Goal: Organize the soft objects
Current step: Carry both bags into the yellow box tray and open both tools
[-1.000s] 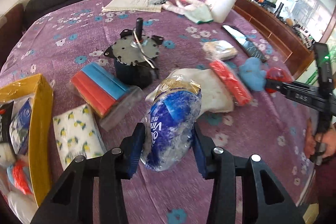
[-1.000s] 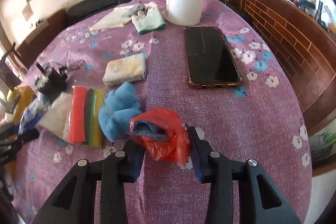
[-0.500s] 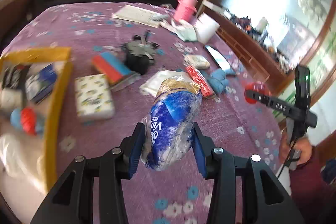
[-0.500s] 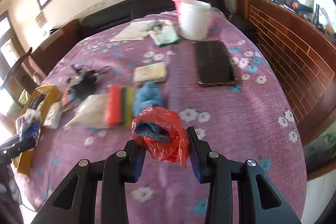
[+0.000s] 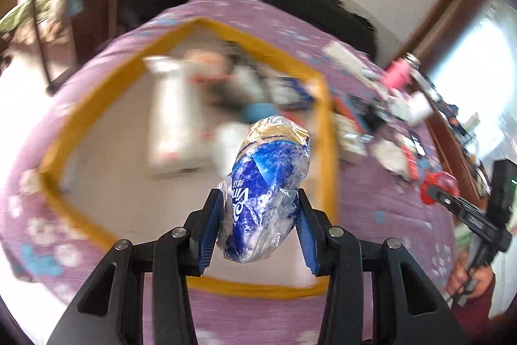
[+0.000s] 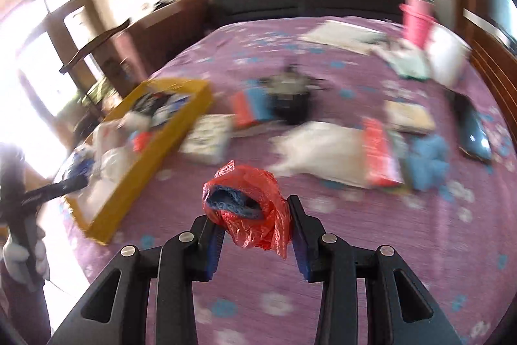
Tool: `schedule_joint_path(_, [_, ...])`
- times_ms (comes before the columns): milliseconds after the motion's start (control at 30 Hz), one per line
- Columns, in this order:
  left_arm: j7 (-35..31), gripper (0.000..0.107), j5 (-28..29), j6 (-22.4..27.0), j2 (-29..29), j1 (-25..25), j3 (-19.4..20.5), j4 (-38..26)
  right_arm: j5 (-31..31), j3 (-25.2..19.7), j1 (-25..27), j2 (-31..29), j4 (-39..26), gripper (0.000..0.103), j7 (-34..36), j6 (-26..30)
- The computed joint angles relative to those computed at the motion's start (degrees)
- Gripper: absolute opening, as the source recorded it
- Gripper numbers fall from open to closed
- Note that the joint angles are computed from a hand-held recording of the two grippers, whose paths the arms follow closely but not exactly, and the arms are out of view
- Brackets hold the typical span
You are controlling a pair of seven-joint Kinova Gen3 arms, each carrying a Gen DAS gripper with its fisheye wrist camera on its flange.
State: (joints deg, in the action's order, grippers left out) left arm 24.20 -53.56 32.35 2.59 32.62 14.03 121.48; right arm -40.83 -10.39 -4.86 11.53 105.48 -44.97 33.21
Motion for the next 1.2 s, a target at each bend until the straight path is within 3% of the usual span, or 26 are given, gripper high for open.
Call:
schedule_joint_path(200, [-4.4, 0.043, 4.8, 0.4, -2.1, -4.3, -1.2, 2.6, 6.6, -2.5, -8.6, 2.3, -4.1, 0.041, -6.9, 0.1])
schedule_joint_path(433, [-9.3, 0.046, 8.2, 5.7, -0.4, -6.2, -1.6, 0.3, 13.8, -4.9, -16.6, 6.7, -9.4, 0.041, -14.2, 1.9])
schedule_joint_path(567, [-5.0, 0.061, 4.4, 2.3, -2.4, -6.2, -1.4, 3.1, 17.5, -5.7, -20.4, 9.2, -12.3, 0.041, -17.3, 3.1])
schedule_joint_path(667, [-0.4, 0.065, 1.8, 3.7, -3.9, -6.0, 0.4, 4.5, 20.1, -5.7, -22.9, 10.7, -13.8, 0.041, -19.6, 3.6])
schedule_joint_path(833, [3.7, 0.073, 0.4, 8.6, -4.9, -5.3, 3.8, 4.4, 22.1, -6.2, -24.4, 12.7, -15.2, 0.046, -21.8, 3.5])
schedule_joint_path(900, [4.6, 0.075, 0.1, 12.1, -4.5, -4.1, 5.2, 3.3, 21.9, -6.6, -24.1, 13.2, -15.5, 0.065, -22.2, 3.8])
schedule_joint_path(967, [5.4, 0.078, -0.4, 15.4, -3.9, -2.5, 6.1, 2.2, 20.8, -7.5, -23.0, 12.4, -14.3, 0.074, -21.6, 2.3])
schedule_joint_path(1200, [3.6, 0.081, -1.1, 25.4, 1.5, 4.2, 6.1, -4.0, 16.1, -9.2, -18.0, 8.9, -10.2, 0.078, -18.3, -0.7])
